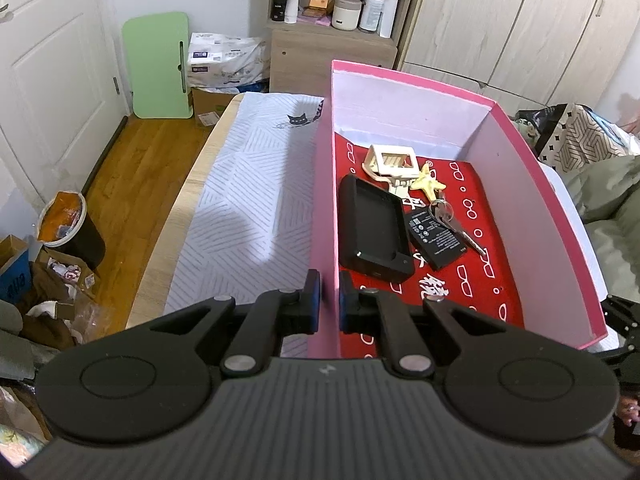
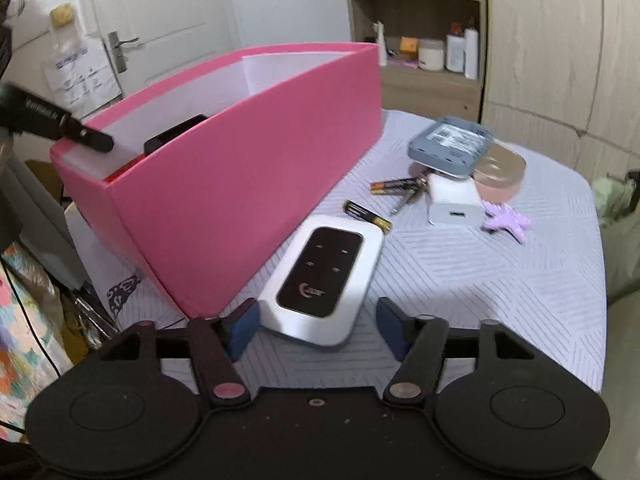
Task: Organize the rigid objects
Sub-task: 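Grasp the white ZDX pocket router with the right tool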
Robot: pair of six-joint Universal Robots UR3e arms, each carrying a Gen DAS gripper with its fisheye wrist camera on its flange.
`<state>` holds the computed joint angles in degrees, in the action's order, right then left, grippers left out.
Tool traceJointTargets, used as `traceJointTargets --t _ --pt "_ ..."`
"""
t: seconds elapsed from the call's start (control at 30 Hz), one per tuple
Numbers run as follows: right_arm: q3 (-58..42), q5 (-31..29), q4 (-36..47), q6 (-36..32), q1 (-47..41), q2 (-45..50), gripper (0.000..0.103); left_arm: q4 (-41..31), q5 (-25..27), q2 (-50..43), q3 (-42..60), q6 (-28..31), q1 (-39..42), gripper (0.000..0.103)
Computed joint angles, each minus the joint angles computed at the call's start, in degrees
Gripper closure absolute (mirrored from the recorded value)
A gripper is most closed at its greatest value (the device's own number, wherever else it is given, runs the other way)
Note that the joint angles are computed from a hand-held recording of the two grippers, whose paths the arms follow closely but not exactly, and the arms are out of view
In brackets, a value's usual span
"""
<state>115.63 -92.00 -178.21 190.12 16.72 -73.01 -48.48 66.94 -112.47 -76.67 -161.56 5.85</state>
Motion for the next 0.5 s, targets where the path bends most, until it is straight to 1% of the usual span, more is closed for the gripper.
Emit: traceJointTargets --t 0.1,0.23,0.3,0.33,0.5 --pt "-1.91 -0.84 0.45 -0.46 0.82 1.86 0.031 0.81 0.66 0.38 -0.65 -0.13 -0.26 0.095" --pt "-3.48 -3.86 -1.54 -1.58 2.26 4.71 0.027 0.68 0.76 0.31 -0.43 -0.11 -0.30 0.095" --pt "-3.33 -4.25 -1.61 -1.68 2.25 4.52 0.031 0.59 0.82 0.30 -0.37 -0.16 -0.34 0.095" --pt "-2.93 -3.95 -0.85 -2.07 2.08 3.71 0.034 0.49 0.81 0.25 -0.29 -0.14 -0.38 0.095" --pt "0.33 -0.63 6.81 -4.81 -1.47 -3.84 0.038 0.02 1.08 -0.15 0.28 -0.01 -0.67 0.095"
